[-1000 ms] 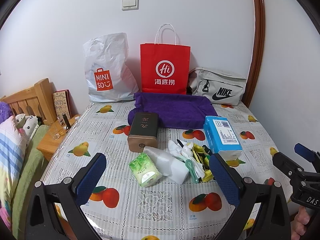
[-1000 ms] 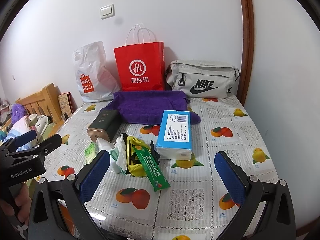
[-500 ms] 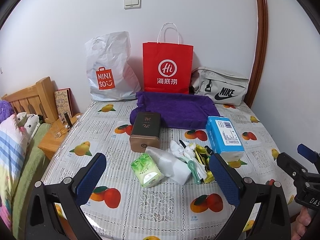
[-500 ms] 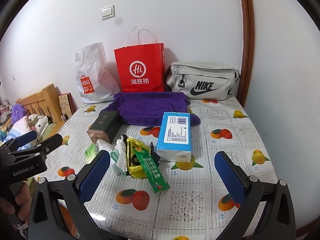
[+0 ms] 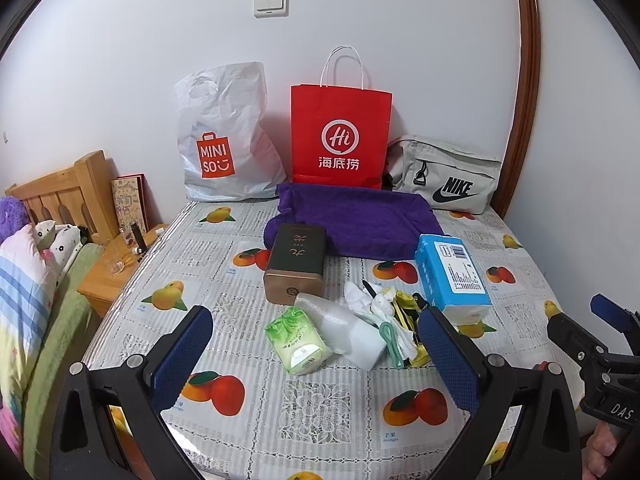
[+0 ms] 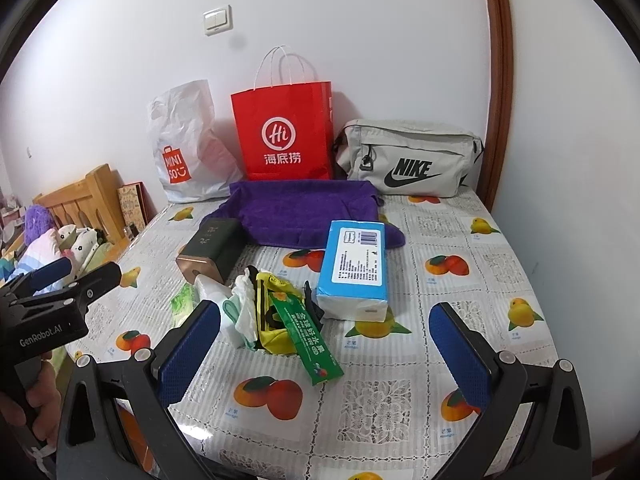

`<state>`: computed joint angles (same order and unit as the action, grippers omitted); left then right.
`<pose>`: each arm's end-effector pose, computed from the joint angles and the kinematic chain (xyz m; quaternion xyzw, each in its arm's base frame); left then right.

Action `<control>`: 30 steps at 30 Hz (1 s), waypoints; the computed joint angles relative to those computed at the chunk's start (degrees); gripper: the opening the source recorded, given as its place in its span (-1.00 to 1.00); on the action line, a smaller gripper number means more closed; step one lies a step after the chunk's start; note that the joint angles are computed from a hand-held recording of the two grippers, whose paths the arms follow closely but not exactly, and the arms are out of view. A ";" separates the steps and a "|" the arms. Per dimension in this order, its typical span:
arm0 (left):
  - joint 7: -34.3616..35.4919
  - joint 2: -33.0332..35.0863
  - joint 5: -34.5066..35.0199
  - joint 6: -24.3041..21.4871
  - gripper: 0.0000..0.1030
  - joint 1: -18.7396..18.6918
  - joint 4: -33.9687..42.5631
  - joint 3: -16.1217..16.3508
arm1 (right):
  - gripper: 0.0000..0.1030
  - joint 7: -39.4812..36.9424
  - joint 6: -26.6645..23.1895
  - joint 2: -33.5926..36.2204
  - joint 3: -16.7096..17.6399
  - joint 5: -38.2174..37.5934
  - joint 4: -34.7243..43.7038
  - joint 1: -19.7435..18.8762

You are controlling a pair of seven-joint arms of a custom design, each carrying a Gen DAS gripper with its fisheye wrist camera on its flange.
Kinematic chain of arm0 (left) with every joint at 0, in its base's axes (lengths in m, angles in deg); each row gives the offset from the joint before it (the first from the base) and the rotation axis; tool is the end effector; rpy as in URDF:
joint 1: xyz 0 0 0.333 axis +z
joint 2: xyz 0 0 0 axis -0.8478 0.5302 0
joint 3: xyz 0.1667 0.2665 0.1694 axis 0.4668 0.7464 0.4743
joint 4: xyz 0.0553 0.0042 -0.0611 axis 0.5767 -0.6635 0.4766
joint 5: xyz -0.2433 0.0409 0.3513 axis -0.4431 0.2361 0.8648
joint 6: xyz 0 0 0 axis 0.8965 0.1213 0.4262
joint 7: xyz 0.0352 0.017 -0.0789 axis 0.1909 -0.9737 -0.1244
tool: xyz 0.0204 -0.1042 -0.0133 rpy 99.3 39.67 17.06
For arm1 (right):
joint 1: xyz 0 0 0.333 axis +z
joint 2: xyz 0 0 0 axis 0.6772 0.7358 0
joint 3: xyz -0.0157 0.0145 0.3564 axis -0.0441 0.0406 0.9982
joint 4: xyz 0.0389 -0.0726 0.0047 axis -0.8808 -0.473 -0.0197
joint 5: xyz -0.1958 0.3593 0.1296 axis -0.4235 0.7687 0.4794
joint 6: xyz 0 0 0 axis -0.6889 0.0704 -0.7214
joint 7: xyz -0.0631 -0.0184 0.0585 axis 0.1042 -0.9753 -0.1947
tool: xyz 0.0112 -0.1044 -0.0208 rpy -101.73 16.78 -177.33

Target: Organize soft objects

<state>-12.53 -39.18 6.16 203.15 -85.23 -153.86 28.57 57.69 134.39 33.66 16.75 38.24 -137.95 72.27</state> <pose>0.6630 -0.3884 0.5277 -0.7034 0.5540 -0.2884 0.3394 0.7122 0.3920 0.5340 -0.7027 0.5557 -0.2297 0.3803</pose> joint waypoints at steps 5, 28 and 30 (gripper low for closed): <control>-0.07 -0.04 0.10 0.22 1.00 0.08 -0.06 0.05 | 0.99 0.15 0.44 -0.23 -0.30 -0.30 -0.32 0.34; -0.81 0.40 -1.12 0.83 1.00 0.48 -0.63 0.35 | 0.99 -1.46 -0.56 0.60 0.84 0.86 0.45 -0.41; -0.85 0.62 -1.42 1.24 1.00 0.70 -0.71 0.34 | 0.99 -2.53 -0.98 1.23 1.29 1.27 1.04 -0.71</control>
